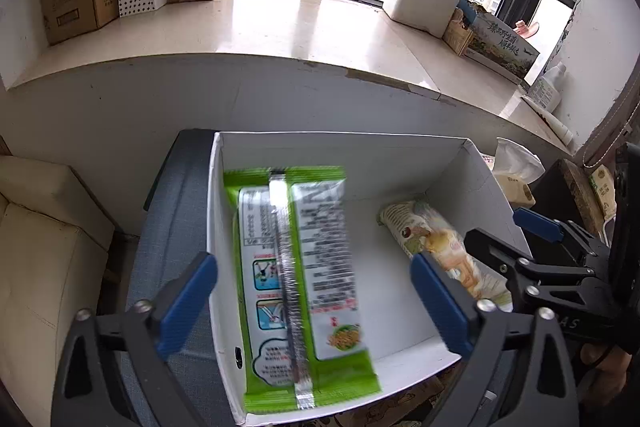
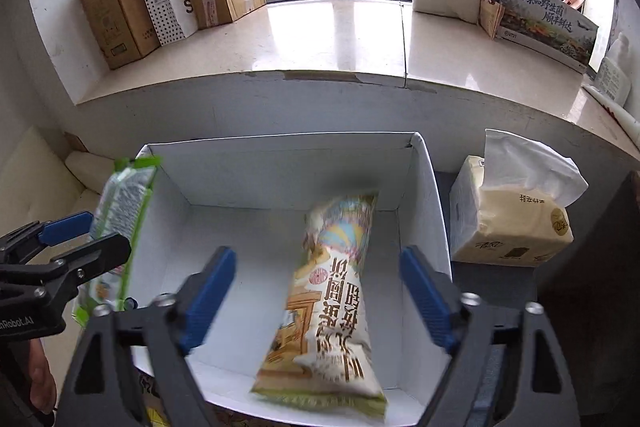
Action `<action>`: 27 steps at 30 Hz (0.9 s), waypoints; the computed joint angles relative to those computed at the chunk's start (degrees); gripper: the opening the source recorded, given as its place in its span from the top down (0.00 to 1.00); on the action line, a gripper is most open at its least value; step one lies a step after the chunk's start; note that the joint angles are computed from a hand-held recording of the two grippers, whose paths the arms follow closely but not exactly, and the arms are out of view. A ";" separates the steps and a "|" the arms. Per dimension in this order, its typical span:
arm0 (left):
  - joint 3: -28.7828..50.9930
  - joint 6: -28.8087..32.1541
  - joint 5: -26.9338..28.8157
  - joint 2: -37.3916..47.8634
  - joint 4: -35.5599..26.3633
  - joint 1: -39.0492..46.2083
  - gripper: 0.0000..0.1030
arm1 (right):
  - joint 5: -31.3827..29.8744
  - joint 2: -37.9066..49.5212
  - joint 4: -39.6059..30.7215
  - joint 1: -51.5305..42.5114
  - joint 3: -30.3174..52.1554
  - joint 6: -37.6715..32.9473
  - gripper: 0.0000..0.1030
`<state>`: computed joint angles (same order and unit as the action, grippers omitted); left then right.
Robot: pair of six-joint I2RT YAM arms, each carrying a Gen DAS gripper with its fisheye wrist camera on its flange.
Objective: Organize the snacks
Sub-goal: 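Carry both packets into the white box and open both tools, then lower the right tool to the small jelly cup and grasp it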
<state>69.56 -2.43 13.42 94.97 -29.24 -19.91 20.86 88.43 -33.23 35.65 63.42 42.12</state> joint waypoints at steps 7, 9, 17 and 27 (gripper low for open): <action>-3.15 0.99 1.00 -3.08 2.57 0.69 0.00 | 6.28 -5.36 -1.84 3.45 -0.70 0.15 0.00; -3.81 1.43 0.58 -4.34 2.86 0.53 0.00 | 8.03 -6.46 -3.05 4.97 -0.25 -0.27 0.00; -12.09 7.55 3.46 -16.66 3.92 1.42 0.00 | 19.90 -14.07 -6.41 15.58 -2.29 6.66 0.00; -28.48 16.08 22.02 -48.70 -10.57 15.17 0.00 | 36.58 -10.25 -44.50 48.74 4.84 57.04 0.00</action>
<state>41.07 13.65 35.44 46.27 -39.81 -4.74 57.44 78.18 -77.73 84.39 68.26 99.17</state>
